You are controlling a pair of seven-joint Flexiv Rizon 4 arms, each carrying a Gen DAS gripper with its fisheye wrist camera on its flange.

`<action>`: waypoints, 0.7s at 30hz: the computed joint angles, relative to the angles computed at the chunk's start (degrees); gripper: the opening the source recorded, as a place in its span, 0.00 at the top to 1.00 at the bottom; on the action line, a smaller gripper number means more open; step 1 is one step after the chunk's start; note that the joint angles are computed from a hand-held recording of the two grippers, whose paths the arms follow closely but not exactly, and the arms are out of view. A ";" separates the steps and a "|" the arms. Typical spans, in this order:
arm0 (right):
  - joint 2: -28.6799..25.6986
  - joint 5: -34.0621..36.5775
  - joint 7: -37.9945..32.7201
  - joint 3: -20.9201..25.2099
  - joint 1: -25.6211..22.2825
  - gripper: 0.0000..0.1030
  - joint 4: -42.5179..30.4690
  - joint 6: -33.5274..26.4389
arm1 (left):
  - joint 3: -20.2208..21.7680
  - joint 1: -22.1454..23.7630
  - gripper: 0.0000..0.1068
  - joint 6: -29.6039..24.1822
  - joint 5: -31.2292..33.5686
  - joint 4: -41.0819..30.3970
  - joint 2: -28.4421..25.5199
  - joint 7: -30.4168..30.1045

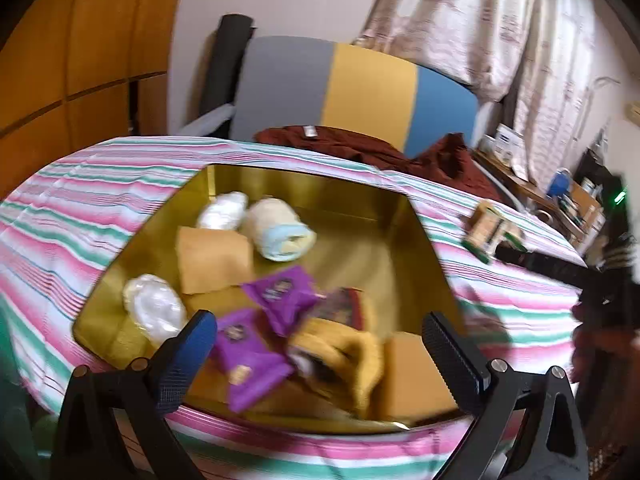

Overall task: Organize objects
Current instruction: 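Grasp a clear-wrapped cracker packet from the pile with the right tool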

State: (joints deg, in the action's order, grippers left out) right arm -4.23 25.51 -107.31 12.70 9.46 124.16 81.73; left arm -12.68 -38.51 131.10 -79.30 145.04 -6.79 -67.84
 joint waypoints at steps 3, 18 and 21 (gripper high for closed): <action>-1.42 -2.06 2.80 -2.37 -1.80 0.46 1.37 -0.48 | -0.74 -0.99 0.04 0.50 2.08 -0.21 -0.53 -1.01; -12.38 -23.14 27.42 -12.70 -4.21 0.33 -9.08 6.02 | -3.41 -6.23 0.04 1.39 -4.35 -6.35 -3.59 10.55; -15.57 -27.57 31.67 -13.95 -3.46 0.33 -13.78 3.10 | -3.83 -6.61 0.04 1.15 -6.43 -6.60 -3.27 11.72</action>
